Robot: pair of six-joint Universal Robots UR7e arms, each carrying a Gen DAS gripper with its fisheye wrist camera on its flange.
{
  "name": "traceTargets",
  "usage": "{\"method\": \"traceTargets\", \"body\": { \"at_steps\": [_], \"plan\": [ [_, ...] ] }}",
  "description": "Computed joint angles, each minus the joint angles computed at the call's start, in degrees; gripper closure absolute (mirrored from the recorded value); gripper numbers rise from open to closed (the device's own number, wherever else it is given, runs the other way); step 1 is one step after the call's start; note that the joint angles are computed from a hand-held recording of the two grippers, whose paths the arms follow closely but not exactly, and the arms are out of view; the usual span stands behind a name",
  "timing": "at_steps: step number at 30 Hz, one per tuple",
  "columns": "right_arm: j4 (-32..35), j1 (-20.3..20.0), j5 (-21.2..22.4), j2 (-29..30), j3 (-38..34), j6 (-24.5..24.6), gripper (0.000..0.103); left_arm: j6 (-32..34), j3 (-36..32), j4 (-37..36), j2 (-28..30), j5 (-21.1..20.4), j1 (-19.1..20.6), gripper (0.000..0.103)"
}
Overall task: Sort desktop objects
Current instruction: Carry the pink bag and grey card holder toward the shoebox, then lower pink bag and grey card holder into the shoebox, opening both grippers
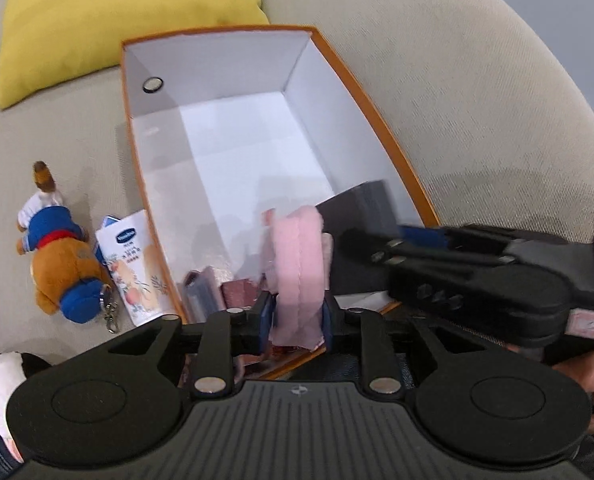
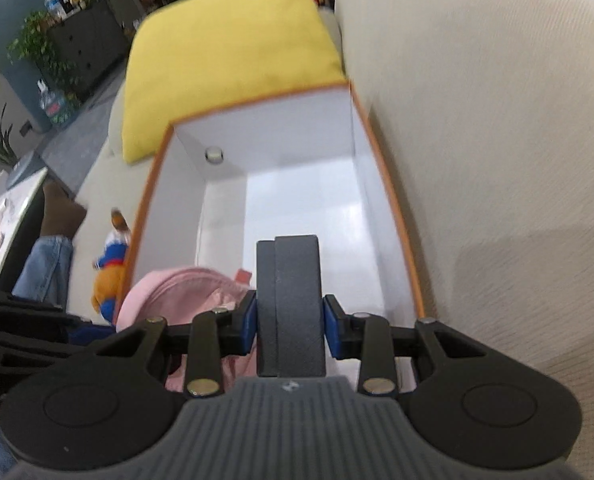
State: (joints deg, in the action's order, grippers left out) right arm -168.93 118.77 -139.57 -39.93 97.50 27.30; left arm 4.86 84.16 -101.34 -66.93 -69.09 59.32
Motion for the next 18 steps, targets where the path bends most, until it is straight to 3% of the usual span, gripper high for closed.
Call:
{"method": "traceTargets", "body": {
  "at_steps": [3,8,16,18],
  "plan": [
    [1.40,-1.64,3.27,-0.12,0.54,1.04,0.068,0.16,-0.94,1.26,1.29,0.36,0.29,0.072],
    [4.29,-3.81,7.77,-0.24,0.52,2.85,0.068,-0.92,-4.26,6.24,3.15,-3.33,2.22,0.072],
    [8.97,-4.92,8.94,0.76,-2.32,3.05,0.068,3.48,-3.70,2.27,0.86,-5.15,2.87,0.071],
    [9.44,-5.26,8.87,1.41,-3.19,2.78,0.068,5.28,-3.97,0.13,0.96,-5.16,2.93,0.067]
  ]
}}
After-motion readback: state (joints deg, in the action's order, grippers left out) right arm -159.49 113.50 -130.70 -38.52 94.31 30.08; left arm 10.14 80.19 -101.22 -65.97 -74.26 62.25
